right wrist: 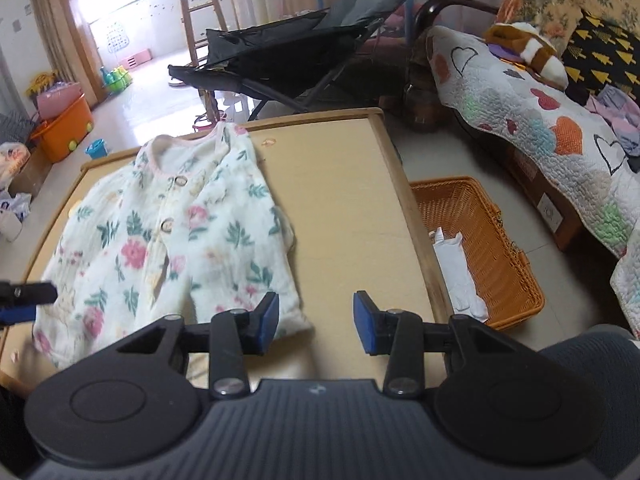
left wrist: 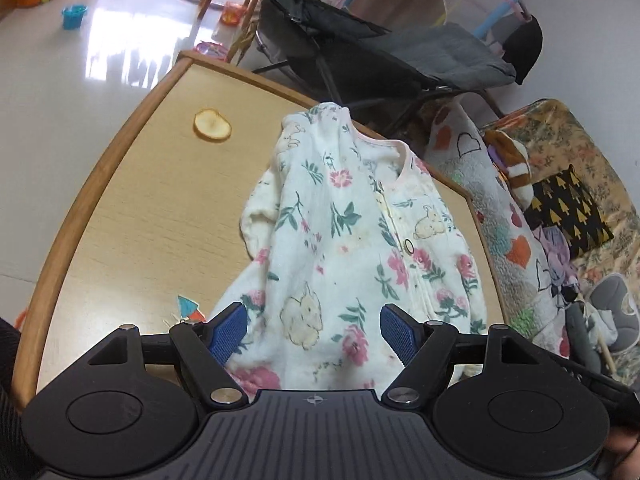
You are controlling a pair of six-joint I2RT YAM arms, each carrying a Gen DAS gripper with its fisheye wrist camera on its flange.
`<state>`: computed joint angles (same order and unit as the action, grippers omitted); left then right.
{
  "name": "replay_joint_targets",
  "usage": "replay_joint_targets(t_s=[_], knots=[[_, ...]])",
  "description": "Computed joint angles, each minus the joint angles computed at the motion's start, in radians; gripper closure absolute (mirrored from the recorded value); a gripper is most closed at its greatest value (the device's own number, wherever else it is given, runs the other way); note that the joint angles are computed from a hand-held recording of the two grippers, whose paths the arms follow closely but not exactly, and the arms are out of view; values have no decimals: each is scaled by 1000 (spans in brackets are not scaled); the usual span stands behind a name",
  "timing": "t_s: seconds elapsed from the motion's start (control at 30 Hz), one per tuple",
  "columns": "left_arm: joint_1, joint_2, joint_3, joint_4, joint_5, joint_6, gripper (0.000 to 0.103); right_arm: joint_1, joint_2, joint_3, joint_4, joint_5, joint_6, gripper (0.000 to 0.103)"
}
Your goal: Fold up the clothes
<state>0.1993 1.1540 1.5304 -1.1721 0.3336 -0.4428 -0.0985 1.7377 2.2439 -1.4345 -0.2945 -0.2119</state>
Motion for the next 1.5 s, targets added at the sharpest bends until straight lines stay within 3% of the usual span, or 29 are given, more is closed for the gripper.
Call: replay_joint_targets(t_s=[0.4,0.63,1.0,1.27,1.5], knots=[[-12,-14,-49,53,24,-58,28,48,-70,-91,36,53,10,61],[9,-24,-55,47,53,-59,28,42,-30,-41,25,73,85,61],[33,-19,-62,46,82,-60,28,100,-6,-46,19,113,52,64],[35,-17,-64,53,88,-58,27,126,-2,-61,11,130,0,83],[32,-13,-66,62,92,-58,24,131,-13,-76,15,132,-17,90]])
